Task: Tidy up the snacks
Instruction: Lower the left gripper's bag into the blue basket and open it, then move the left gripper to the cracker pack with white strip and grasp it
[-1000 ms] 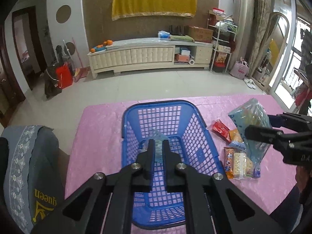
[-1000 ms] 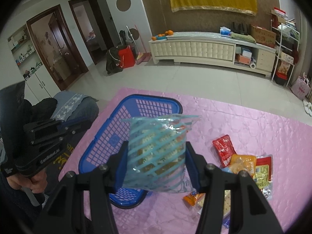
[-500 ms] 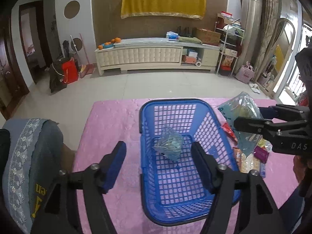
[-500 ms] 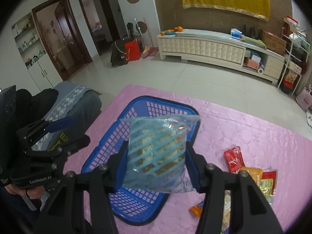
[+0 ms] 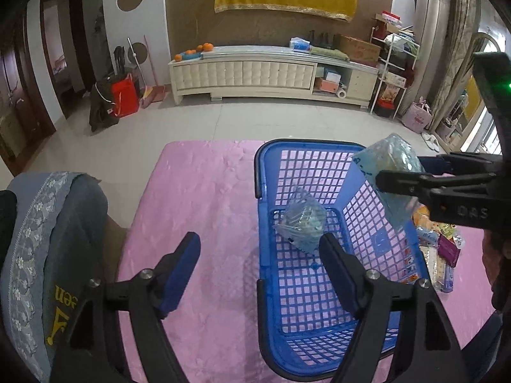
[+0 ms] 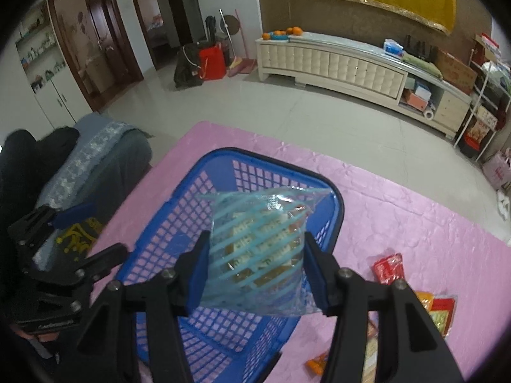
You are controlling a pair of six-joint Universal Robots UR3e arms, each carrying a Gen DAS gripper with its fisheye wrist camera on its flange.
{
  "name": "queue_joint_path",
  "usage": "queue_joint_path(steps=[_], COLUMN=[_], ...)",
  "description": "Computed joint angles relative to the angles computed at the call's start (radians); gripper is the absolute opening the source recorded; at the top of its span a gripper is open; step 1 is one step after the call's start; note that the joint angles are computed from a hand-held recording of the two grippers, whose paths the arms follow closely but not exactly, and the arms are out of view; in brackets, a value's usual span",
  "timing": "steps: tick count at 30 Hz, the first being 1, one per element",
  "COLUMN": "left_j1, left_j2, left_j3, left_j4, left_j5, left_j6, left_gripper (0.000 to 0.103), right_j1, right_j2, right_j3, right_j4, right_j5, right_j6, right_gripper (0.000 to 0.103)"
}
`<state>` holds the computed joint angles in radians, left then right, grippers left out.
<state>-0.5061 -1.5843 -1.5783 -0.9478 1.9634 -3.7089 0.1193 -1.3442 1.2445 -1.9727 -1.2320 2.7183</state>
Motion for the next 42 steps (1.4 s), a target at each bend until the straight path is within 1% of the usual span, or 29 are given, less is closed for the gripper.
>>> queue_joint_path(steps=[2, 3, 4, 5, 6, 7, 8, 9, 12, 13, 18, 24, 26, 27, 28, 30, 34, 39, 42], left_j1=[0.001, 0.002, 0.006, 0.008, 0.009, 0.004, -0.004, -0.012, -0.044, -0.053, -0.101, -0.210, -0.250, -0.264, -0.281, -0.314, -0.362, -0.421, -0.436], left_j2=[0.004, 0.008, 0.010, 0.014, 0.016, 0.016, 0.014, 0.016, 0.012, 0.007, -0.003, -0.054, -0.070, -0.074, -0.073, -0.090, -0.143, -0.242, -0.305], left_j3=[-0.015, -0.026, -0.029, -0.035, -0.037, -0.035, -0.030, -0.028, -0.008, 0.004, 0.045, 0.170, 0.211, 0.221, 0.221, 0.258, 0.342, 0.458, 0.529], left_j4=[0.016, 0.025, 0.028, 0.028, 0.026, 0.021, 0.016, 0.012, -0.001, -0.010, -0.047, -0.142, -0.173, -0.179, -0.178, -0.202, -0.237, -0.253, -0.266], left_j5=[0.004, 0.005, 0.002, -0.005, -0.008, -0.006, 0.003, 0.011, 0.032, 0.037, 0.064, 0.146, 0.183, 0.195, 0.207, 0.225, 0.242, 0.257, 0.241], left_j6=[-0.006, -0.011, -0.014, -0.017, -0.018, -0.022, -0.026, -0.030, -0.060, -0.072, -0.108, -0.161, -0.190, -0.202, -0.216, -0.240, -0.255, -0.245, -0.235], left_gripper=[0.075, 0.075, 0.075, 0.075, 0.075, 0.075, 0.075, 0.075, 0.075, 0.075, 0.075, 0.075, 0.077, 0.082, 0.083, 0.083, 0.083, 0.083, 0.083], right_j1=[0.015, 0.015, 0.018, 0.022, 0.027, 0.024, 0.013, 0.002, -0.044, -0.051, -0.100, -0.157, -0.187, -0.203, -0.221, -0.252, -0.339, -0.479, -0.567], right_j2=[0.033, 0.049, 0.068, 0.075, 0.081, 0.076, 0.053, 0.031, -0.058, -0.075, -0.182, -0.293, -0.342, -0.362, -0.383, -0.426, -0.520, -0.616, -0.650], right_j3=[-0.015, -0.024, -0.035, -0.038, -0.028, -0.010, 0.035, 0.068, 0.164, 0.176, 0.233, 0.264, 0.268, 0.268, 0.273, 0.284, 0.315, 0.333, 0.324], right_j4=[-0.021, -0.027, -0.031, -0.034, -0.063, -0.081, -0.129, -0.160, -0.200, -0.200, -0.150, -0.074, -0.017, 0.010, 0.032, 0.061, 0.139, 0.253, 0.354], right_j5=[-0.028, -0.025, -0.031, -0.046, -0.066, -0.062, -0.056, -0.046, 0.022, 0.030, 0.067, 0.094, 0.105, 0.115, 0.130, 0.141, 0.182, 0.238, 0.271], right_j6=[0.006, 0.004, 0.000, -0.001, 0.002, 0.002, 0.017, 0.026, 0.016, 0.013, -0.019, -0.063, -0.086, -0.096, -0.109, -0.130, -0.192, -0.298, -0.379], right_gripper=[0.060, 0.060, 0.062, 0.066, 0.079, 0.087, 0.098, 0.101, 0.101, 0.101, 0.101, 0.101, 0.101, 0.101, 0.101, 0.101, 0.101, 0.101, 0.101])
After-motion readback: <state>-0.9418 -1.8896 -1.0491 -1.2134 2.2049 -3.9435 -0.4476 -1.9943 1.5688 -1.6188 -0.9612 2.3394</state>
